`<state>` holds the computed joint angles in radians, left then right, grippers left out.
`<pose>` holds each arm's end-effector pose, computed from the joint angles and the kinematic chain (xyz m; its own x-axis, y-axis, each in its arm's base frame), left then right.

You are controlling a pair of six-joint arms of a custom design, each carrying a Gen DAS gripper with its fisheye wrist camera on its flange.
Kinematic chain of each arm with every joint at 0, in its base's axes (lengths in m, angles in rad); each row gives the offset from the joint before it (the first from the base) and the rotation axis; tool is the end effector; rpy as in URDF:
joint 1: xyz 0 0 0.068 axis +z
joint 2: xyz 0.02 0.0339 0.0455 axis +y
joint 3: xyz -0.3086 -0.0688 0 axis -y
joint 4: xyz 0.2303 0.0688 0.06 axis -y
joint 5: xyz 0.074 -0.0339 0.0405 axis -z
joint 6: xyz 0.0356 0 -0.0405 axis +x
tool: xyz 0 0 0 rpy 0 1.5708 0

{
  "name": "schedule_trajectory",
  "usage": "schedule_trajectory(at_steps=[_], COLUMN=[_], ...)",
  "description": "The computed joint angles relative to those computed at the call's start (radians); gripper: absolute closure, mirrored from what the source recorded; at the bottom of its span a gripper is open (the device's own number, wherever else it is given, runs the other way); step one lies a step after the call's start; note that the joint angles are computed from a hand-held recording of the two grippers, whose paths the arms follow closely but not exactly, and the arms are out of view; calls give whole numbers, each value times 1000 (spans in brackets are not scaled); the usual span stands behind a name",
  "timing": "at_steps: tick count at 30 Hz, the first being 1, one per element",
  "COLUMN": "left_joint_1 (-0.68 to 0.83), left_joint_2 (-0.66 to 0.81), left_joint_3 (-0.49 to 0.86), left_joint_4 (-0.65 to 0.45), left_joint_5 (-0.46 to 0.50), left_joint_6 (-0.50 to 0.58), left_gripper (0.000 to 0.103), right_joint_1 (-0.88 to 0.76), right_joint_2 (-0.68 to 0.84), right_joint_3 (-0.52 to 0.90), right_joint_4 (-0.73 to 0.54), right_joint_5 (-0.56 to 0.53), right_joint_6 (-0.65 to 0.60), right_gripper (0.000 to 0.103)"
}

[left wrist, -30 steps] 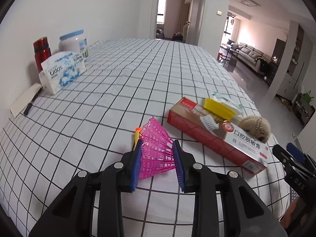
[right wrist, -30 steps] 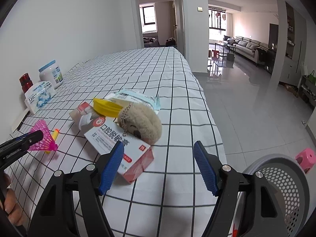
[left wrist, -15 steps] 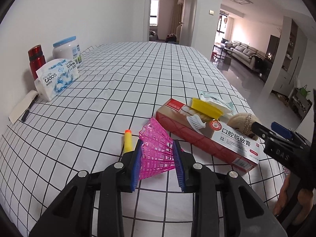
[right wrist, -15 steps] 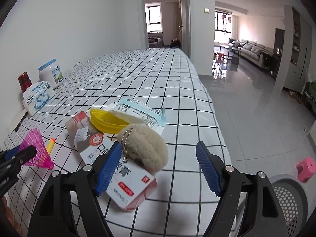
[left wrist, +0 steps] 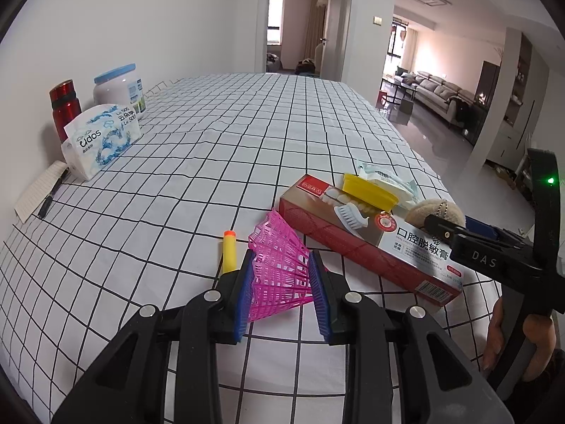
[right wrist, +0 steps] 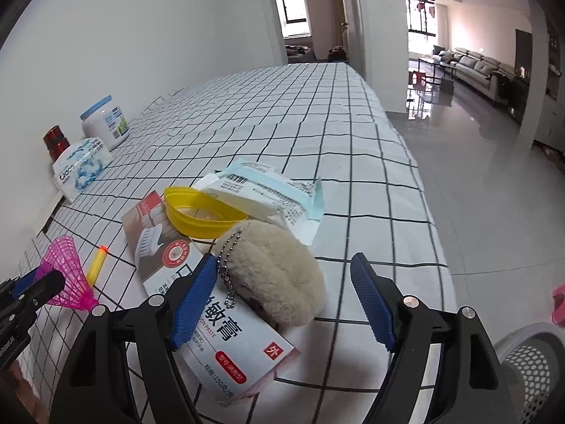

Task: Collect trash
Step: 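Grasp the pink shuttlecock with the left tool while the right tool grasps the plush ball, then carry the shuttlecock and plush ball over the grey basket with both tools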

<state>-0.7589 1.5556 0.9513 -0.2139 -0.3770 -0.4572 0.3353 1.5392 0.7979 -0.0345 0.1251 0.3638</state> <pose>0.2355 -0.2053 0.2624 -0.6771 0.0764 -0.7319 0.1765 0.9824 -0.0606 0.2835 0.0941 0.2341 -0.7043 0.1285 -0.6982 0.0088 0.9850 0.1724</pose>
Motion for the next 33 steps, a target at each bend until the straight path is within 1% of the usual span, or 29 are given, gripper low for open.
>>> schedule_trajectory(at_steps=[2,3,4,7,15,33], left_joint_1=[0,1,2,3,-2,-60], left_joint_2=[0,0,-1,-5,-14,-99], left_joint_3=[0,0,0,-2,-4,-29], left_joint_4=[-1,-1,-3,-5,-10,-24], left_joint_5=[1,2,3,7,11,-17], left_joint_6=[-1,0,0,0,-1,-5], left_gripper=[73,73,73,73,73,73], right_joint_1=[0,-3,-8,-8,29,206], right_joint_2=[0,3,5,5,-27,-195], right_joint_3=[-6,-5,-3,-4,-34,-180], right_joint_4=[12,16,14,16,20,18], right_joint_5=[-8,-21,-37,-51,-50,3], right_joint_6=[2,1,-1,3,36,200], right_gripper=[31,39,50,54,56,56])
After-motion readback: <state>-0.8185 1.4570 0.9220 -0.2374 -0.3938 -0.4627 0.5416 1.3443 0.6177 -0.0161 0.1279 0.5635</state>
